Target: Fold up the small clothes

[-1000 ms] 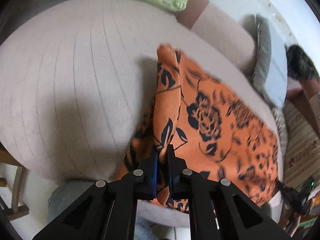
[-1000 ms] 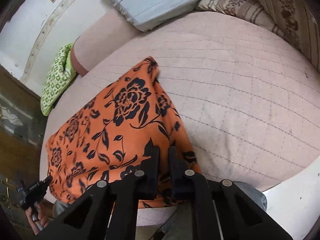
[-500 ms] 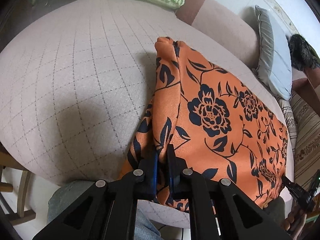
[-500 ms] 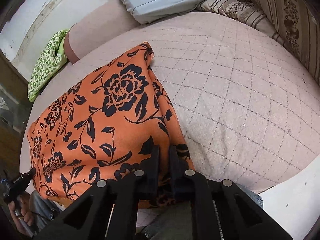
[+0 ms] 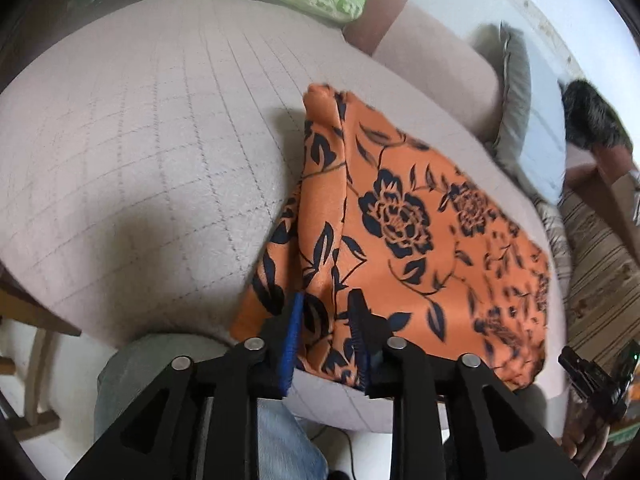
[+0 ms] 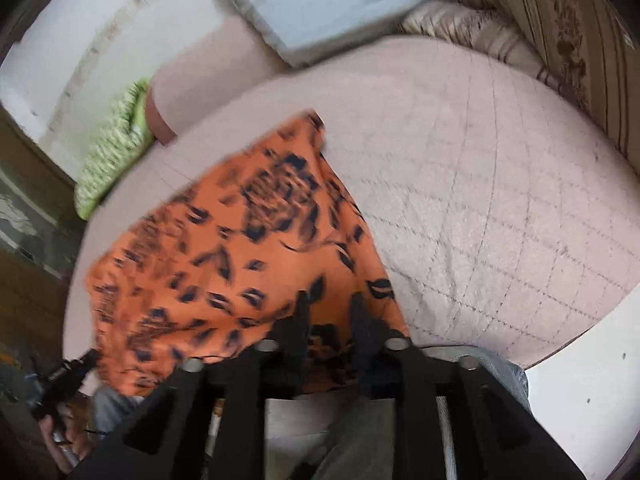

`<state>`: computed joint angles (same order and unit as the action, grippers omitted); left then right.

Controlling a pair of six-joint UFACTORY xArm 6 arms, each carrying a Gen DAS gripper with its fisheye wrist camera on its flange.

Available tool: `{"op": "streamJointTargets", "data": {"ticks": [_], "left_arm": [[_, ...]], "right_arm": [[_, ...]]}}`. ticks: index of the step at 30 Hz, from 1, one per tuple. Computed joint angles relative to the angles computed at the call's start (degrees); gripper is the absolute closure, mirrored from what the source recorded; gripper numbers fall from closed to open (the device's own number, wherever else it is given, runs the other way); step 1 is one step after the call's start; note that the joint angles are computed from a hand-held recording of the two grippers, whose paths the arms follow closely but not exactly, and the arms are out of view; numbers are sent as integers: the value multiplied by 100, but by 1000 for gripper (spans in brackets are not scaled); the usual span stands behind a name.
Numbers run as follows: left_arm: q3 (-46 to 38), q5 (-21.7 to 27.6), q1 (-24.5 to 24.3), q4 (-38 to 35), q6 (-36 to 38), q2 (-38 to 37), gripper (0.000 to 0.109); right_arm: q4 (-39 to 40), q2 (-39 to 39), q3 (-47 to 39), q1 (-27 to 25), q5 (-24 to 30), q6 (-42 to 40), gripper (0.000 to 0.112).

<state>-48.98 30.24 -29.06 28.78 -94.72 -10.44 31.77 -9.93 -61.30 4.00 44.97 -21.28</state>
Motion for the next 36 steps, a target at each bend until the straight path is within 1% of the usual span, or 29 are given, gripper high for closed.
{"op": "streamJointTargets", "data": {"ticks": [2, 3, 4, 5, 6, 7, 8, 10, 13, 16, 17, 19, 20, 22, 24, 25, 26, 27, 28, 29, 30, 32, 34, 36], "left_arm": [[29, 45, -9, 129, -162, -159, 83], [-20, 35, 42, 214, -179, -210, 80], [-60, 84, 56, 212, -118, -243, 74], [-190, 214, 93, 180, 27, -225, 70], [-387, 378, 166, 107, 218, -148, 62], [-531, 482, 225, 70, 303, -79, 59], [-696, 548, 319, -22, 457, 22, 58], [-1112, 605, 607, -434, 969, 361, 58], [-1642, 627, 934, -819, 1513, 863, 58], [-2412, 845, 1218, -1316, 2311, 1582, 58], [-2759, 997, 1314, -1541, 2668, 1897, 58], [-3092, 1156, 1411, -1751, 2879, 2230, 59], [-3310, 1270, 1472, -1970, 3120, 2460, 59], [-3625, 1538, 1512, -2058, 3315, 2770, 59], [-3748, 1564, 1559, -2240, 3436, 2949, 62], [-3699, 1407, 1574, -2338, 3430, 2977, 66], [-3701, 1296, 1596, -2454, 3519, 3020, 70], [-3628, 1132, 1610, -2617, 3677, 3018, 78], [-3580, 1072, 1612, -2608, 3714, 3006, 84], [-3479, 967, 1621, -2643, 3783, 2960, 87], [-3321, 827, 1650, -2678, 3862, 2884, 93], [-3034, 566, 1672, -2679, 3893, 2678, 97], [-2565, -9, 1709, -2589, 3728, 2346, 99], [-2282, -363, 1723, -2459, 3482, 2149, 99]], "right_arm": [[322, -174, -4, 16, -36, -294, 61], [444, -204, -49, 31, -21, -419, 56], [592, -175, -150, 39, 37, -546, 49], [709, -85, -299, 59, 60, -595, 45], [892, 72, -512, 53, 174, -725, 44], [978, 215, -698, 37, 287, -776, 44], [1033, 422, -951, 30, 389, -757, 44], [998, 880, -1478, 6, 573, -654, 44], [905, 1718, -2507, -24, 962, -297, 43], [628, 2549, -3629, 7, 1294, 205, 44], [465, 2814, -4000, 45, 1391, 488, 46], [124, 3386, -4773, 105, 1618, 896, 51], [-157, 3727, -5247, 159, 1843, 1062, 53], [-617, 4280, -5978, 258, 2154, 1398, 56], [-756, 4919, -6807, 282, 2646, 1676, 57], [-796, 5245, -7233, 297, 2887, 1791, 57], [-806, 5533, -7617, 308, 3105, 1847, 64], [-753, 5755, -7907, 308, 3271, 1865, 68], [-753, 5931, -8140, 319, 3412, 1880, 80], [-827, 5942, -8133, 339, 3417, 1894, 93], [-778, 5815, -7901, 331, 3318, 1869, 96], [-661, 5459, -7387, 303, 3066, 1753, 106], [-630, 5115, -6985, 269, 2769, 1707, 107], [-633, 4889, -6751, 236, 2504, 1672, 108]]}}
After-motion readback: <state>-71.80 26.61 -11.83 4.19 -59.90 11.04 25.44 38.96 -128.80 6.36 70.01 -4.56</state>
